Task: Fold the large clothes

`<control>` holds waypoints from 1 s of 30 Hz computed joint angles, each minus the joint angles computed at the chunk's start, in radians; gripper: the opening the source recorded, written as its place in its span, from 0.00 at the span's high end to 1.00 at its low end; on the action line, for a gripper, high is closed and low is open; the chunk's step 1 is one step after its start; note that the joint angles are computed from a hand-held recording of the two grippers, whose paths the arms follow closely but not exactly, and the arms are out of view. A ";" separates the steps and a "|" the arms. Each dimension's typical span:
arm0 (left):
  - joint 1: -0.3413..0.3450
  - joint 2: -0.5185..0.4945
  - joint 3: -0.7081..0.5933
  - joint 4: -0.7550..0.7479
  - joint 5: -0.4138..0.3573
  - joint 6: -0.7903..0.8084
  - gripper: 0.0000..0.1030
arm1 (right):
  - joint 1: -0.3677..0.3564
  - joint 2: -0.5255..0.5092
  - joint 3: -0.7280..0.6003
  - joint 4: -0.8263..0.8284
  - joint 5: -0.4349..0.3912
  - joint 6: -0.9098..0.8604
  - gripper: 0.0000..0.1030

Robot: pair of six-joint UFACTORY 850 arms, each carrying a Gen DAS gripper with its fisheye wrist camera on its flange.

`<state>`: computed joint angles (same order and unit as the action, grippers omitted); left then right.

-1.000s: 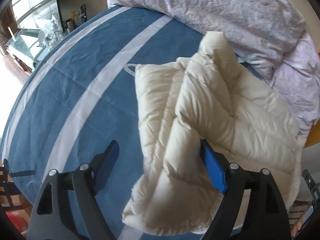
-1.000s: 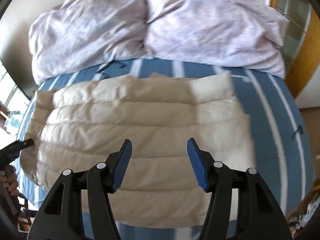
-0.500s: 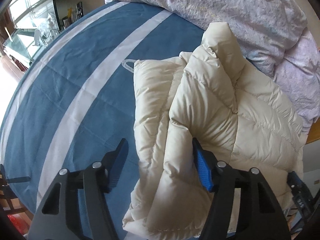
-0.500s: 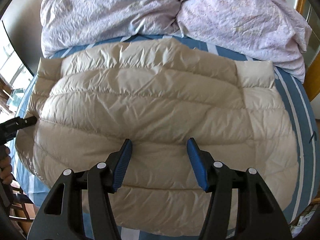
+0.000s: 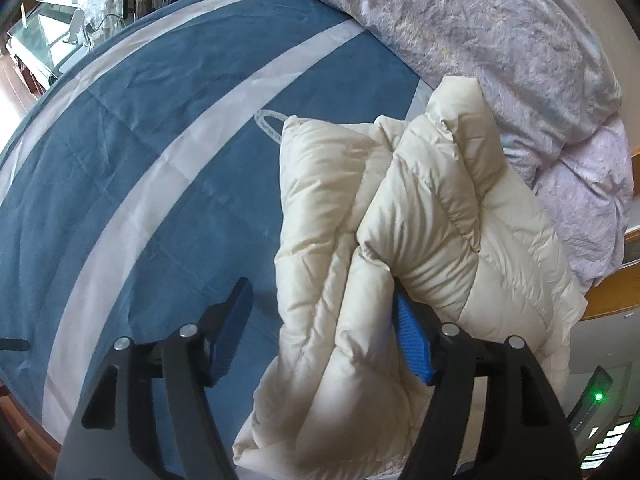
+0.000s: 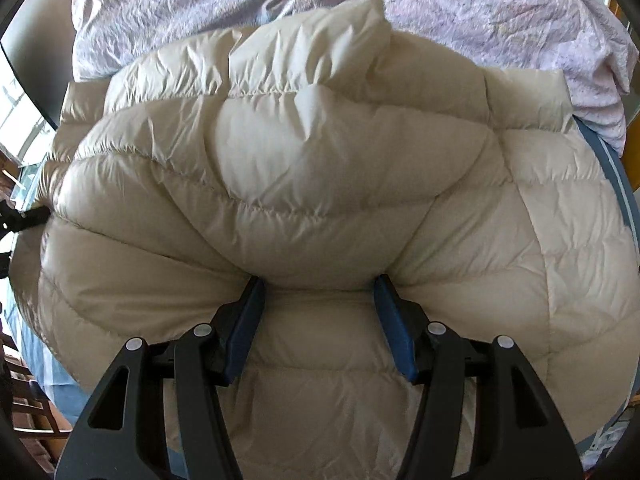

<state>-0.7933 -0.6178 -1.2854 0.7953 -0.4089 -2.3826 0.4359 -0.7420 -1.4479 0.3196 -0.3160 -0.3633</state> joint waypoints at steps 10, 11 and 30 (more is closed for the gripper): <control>-0.002 -0.010 -0.023 0.112 0.031 -0.091 0.74 | -0.010 -0.012 -0.015 0.066 -0.023 -0.064 0.42; -0.004 -0.009 -0.029 0.119 0.022 -0.092 0.76 | -0.012 -0.012 -0.014 0.082 -0.023 -0.082 0.42; -0.078 -0.002 -0.214 0.389 -0.111 -0.182 0.87 | -0.072 0.020 0.051 0.389 -0.027 -0.417 0.42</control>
<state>-0.8708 -0.6200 -1.4997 1.1846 -0.5199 -2.5649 0.3636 -0.7217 -1.3973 0.7090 -0.3428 -0.7804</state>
